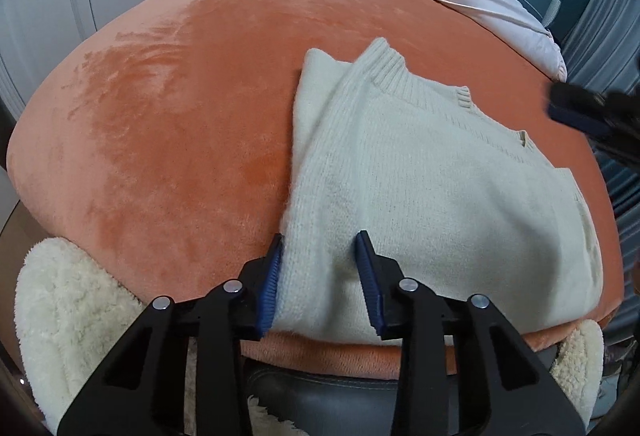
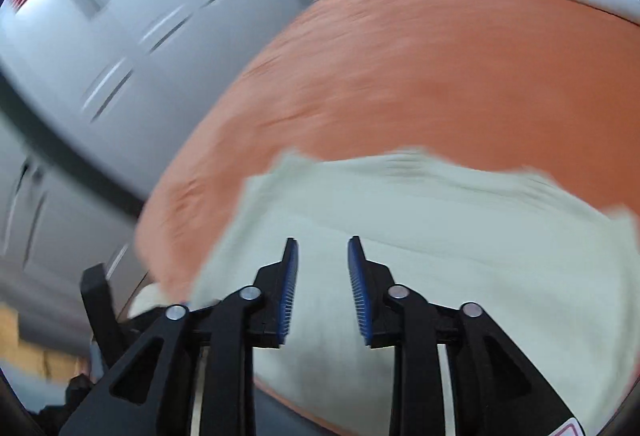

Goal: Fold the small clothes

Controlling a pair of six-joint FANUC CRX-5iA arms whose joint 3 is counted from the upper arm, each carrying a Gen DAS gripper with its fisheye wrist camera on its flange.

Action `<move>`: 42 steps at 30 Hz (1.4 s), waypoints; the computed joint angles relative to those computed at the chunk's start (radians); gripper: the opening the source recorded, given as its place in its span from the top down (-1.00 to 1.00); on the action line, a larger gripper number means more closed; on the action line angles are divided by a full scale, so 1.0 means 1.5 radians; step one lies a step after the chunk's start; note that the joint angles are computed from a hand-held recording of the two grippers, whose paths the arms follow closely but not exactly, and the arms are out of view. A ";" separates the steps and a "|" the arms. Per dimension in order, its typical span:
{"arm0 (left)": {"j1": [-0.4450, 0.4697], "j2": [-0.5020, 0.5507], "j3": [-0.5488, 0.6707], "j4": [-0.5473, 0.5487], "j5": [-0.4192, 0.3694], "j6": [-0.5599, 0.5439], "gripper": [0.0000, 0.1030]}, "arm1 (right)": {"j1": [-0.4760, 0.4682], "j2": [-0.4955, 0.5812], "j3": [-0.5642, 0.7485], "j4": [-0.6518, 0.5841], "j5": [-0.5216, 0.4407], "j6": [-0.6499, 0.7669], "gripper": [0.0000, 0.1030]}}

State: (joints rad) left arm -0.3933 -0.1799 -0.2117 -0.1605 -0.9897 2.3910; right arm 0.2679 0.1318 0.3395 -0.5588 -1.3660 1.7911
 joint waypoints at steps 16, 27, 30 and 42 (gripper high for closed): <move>0.059 -0.065 -0.110 0.111 0.093 -0.038 0.40 | 0.218 0.226 0.181 0.194 -0.004 0.025 0.84; 0.029 -0.047 -0.025 0.009 0.034 0.010 0.40 | 0.139 0.122 0.096 0.078 0.068 -0.043 0.63; 0.020 -0.014 0.026 -0.010 0.028 -0.009 0.38 | 0.063 0.019 -0.018 0.044 0.108 -0.045 0.63; 0.007 0.049 0.106 -0.063 -0.103 0.064 0.10 | -0.200 -0.173 -0.297 0.196 0.203 -0.196 0.70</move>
State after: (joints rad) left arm -0.3827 -0.1062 -0.0531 -0.2556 -1.1449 2.4875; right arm -0.0315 -0.1271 -0.1061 -0.2646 -1.0622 1.4966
